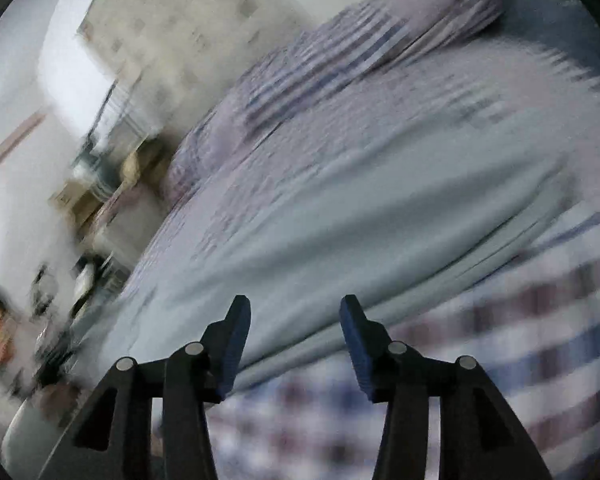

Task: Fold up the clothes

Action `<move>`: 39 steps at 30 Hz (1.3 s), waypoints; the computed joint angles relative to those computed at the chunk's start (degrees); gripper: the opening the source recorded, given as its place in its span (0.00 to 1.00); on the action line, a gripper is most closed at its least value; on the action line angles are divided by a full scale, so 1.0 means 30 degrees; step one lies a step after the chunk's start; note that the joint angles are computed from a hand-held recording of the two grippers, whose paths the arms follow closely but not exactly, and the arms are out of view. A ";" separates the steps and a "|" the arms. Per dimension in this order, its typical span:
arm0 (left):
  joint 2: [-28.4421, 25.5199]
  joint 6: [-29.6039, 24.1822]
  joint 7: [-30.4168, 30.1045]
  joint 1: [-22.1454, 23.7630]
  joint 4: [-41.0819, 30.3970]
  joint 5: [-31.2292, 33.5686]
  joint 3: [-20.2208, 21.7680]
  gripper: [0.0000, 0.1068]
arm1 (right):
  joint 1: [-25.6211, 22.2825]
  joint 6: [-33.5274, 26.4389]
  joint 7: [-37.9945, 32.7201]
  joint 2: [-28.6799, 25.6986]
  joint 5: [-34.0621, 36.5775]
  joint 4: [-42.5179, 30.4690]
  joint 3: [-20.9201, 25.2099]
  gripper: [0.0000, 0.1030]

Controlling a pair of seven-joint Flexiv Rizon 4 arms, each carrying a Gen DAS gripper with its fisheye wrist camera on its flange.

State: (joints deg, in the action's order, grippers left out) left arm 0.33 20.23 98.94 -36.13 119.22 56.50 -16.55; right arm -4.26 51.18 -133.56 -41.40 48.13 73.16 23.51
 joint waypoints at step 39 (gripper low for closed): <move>-0.7963 -0.5377 1.0039 -0.2431 -1.5366 0.3949 0.2166 0.81 | 0.2047 -0.1961 1.2043 -1.1284 -0.7115 -1.6196 -0.2749 0.18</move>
State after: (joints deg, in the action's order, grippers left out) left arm -23.56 4.10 129.06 -43.42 73.12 68.35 -10.06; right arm 1.88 45.30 -97.43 -75.25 26.79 24.57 15.26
